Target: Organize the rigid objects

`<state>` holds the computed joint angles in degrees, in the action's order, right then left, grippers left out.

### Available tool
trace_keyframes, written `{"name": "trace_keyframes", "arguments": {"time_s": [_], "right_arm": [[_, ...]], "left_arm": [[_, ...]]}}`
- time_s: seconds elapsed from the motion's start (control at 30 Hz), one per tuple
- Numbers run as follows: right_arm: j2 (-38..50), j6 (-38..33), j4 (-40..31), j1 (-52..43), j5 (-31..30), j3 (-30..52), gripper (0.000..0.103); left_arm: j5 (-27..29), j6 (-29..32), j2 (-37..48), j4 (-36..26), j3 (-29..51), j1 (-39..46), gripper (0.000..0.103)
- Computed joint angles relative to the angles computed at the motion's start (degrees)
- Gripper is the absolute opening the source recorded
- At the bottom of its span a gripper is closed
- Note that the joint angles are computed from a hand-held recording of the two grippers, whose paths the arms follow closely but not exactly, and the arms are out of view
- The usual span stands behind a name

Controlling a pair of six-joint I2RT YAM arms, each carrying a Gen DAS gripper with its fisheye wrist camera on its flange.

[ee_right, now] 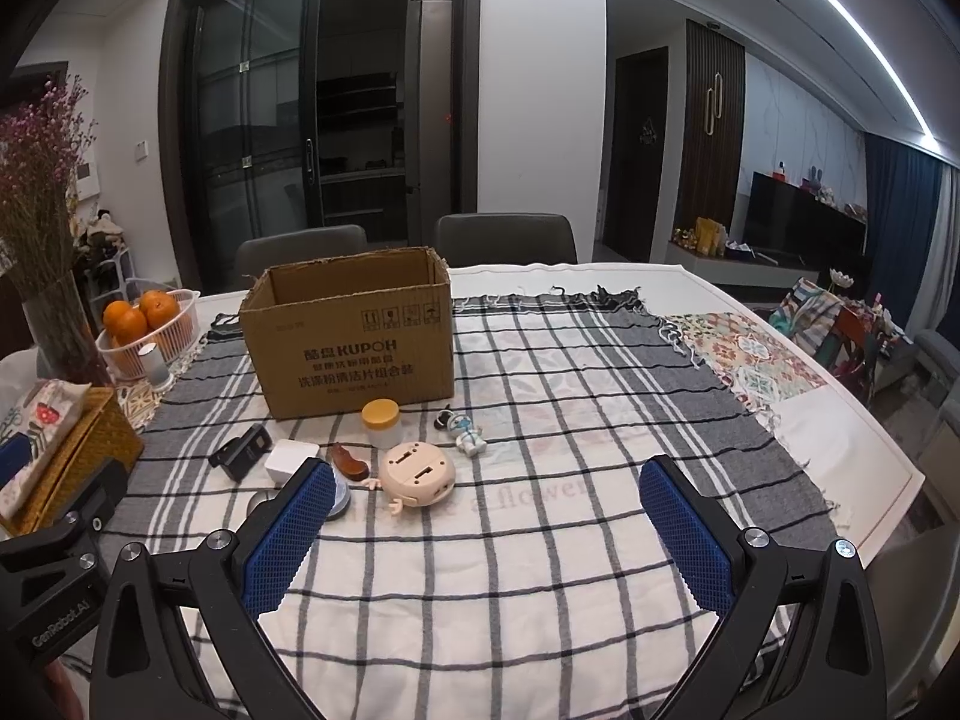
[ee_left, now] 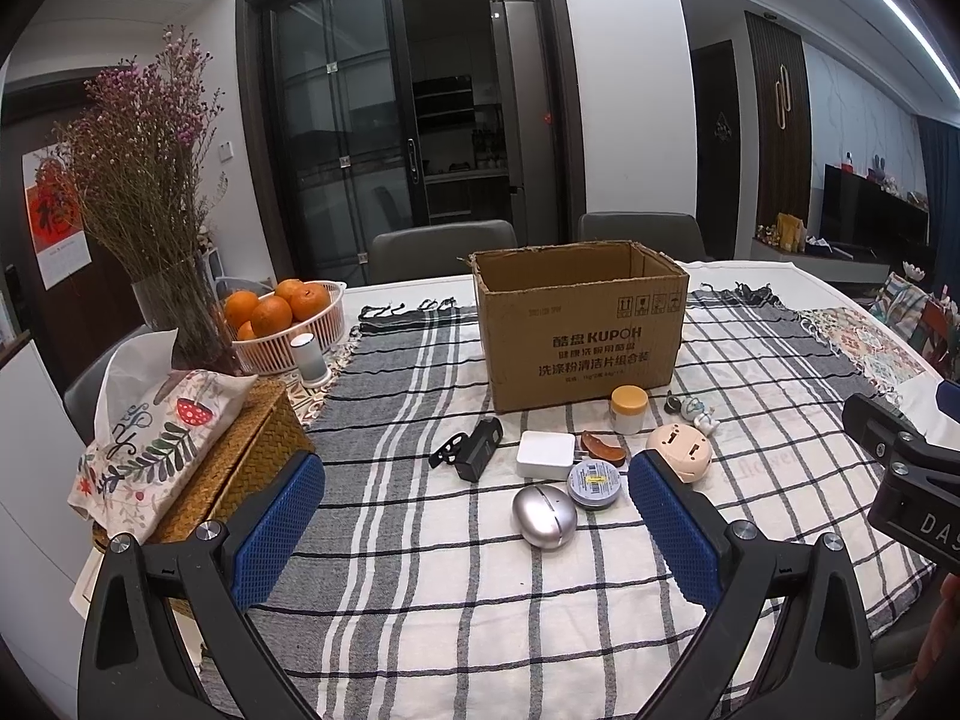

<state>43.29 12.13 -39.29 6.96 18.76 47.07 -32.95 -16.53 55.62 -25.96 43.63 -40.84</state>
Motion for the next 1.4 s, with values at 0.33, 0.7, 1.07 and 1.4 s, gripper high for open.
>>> {"name": "trace_keyframes", "arguments": {"time_s": [0.33,0.7,1.07,1.4], "right_arm": [[2.37,-1.96,2.71,-1.72,-2.96,-2.31,0.103],[11.47,-6.30,9.66,-6.32,-12.24,-4.02,0.103],[26.30,-11.61,1.63,-6.90,-15.32,7.66,0.103],[40.17,-24.32,-2.36,-7.09,-18.06,17.47,0.103]], "left_arm": [[4.71,2.81,3.70,3.46,-1.94,2.14,0.103],[9.43,8.50,10.85,11.89,-4.52,4.60,0.103],[12.85,8.60,19.04,12.99,-0.66,7.32,0.103],[13.38,7.26,28.95,12.37,5.32,8.27,0.103]]}}
